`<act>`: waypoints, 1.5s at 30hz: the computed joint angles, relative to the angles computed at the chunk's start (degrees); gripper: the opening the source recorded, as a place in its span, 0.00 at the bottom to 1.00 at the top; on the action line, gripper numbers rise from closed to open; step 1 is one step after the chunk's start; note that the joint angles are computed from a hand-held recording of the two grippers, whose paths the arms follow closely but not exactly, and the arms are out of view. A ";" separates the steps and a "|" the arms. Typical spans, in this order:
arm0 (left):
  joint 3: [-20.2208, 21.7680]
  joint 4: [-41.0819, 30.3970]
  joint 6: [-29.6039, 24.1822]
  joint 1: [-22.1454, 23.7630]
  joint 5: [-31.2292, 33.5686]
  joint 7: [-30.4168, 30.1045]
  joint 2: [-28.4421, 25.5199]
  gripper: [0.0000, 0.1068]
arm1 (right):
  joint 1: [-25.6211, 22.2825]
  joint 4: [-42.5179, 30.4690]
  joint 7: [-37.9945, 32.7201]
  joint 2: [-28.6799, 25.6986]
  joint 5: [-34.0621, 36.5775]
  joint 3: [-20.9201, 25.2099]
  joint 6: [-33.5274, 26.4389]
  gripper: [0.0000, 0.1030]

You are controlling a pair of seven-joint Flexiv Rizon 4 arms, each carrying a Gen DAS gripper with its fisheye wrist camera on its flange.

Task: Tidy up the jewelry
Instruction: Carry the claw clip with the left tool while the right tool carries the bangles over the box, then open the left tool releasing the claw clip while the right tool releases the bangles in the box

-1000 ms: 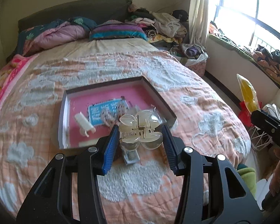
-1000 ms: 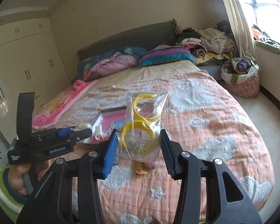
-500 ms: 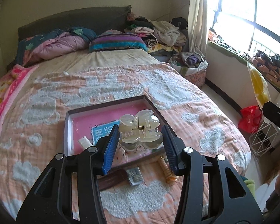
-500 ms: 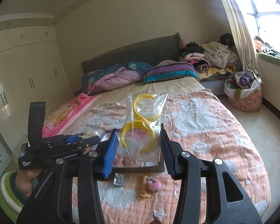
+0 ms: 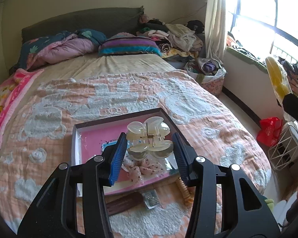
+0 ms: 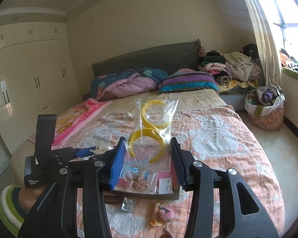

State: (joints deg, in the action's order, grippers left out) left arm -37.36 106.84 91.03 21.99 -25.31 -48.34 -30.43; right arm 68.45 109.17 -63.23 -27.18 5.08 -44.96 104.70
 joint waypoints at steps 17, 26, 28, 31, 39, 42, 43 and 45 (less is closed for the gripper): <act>13.72 -7.35 -6.51 -10.83 -1.76 -1.47 -5.46 0.36 | -18.99 -9.16 7.12 -6.40 -10.46 17.75 -5.09 0.42; 18.81 -9.87 -10.20 -14.52 -2.38 -2.37 -8.29 0.36 | -27.33 -12.52 11.02 -10.23 -16.19 26.13 -8.63 0.42; 19.40 -10.02 -10.53 -14.95 -2.40 -2.55 -8.66 0.36 | -29.16 -13.26 11.33 -10.93 -17.69 28.11 -9.42 0.42; 20.33 -10.41 -11.56 -15.41 -2.38 -2.93 -9.11 0.36 | -31.33 -14.35 11.88 -11.88 -19.58 30.62 -10.63 0.42; 23.10 -11.05 -13.88 -16.56 -1.62 -3.97 -9.58 0.36 | -38.18 -19.57 11.20 -15.43 -23.75 39.53 -16.77 0.42; 23.46 -10.94 -13.68 -16.50 -1.60 -4.25 -9.55 0.36 | -39.50 -21.37 11.06 -16.77 -24.49 41.34 -18.22 0.42; 23.40 -10.87 -13.54 -16.38 -1.64 -4.27 -9.50 0.36 | -39.71 -21.77 11.13 -17.07 -24.64 41.65 -18.60 0.42; 23.32 -10.85 -13.54 -16.19 -1.72 -4.34 -9.39 0.36 | -40.34 -22.75 11.17 -17.69 -24.75 42.51 -19.52 0.42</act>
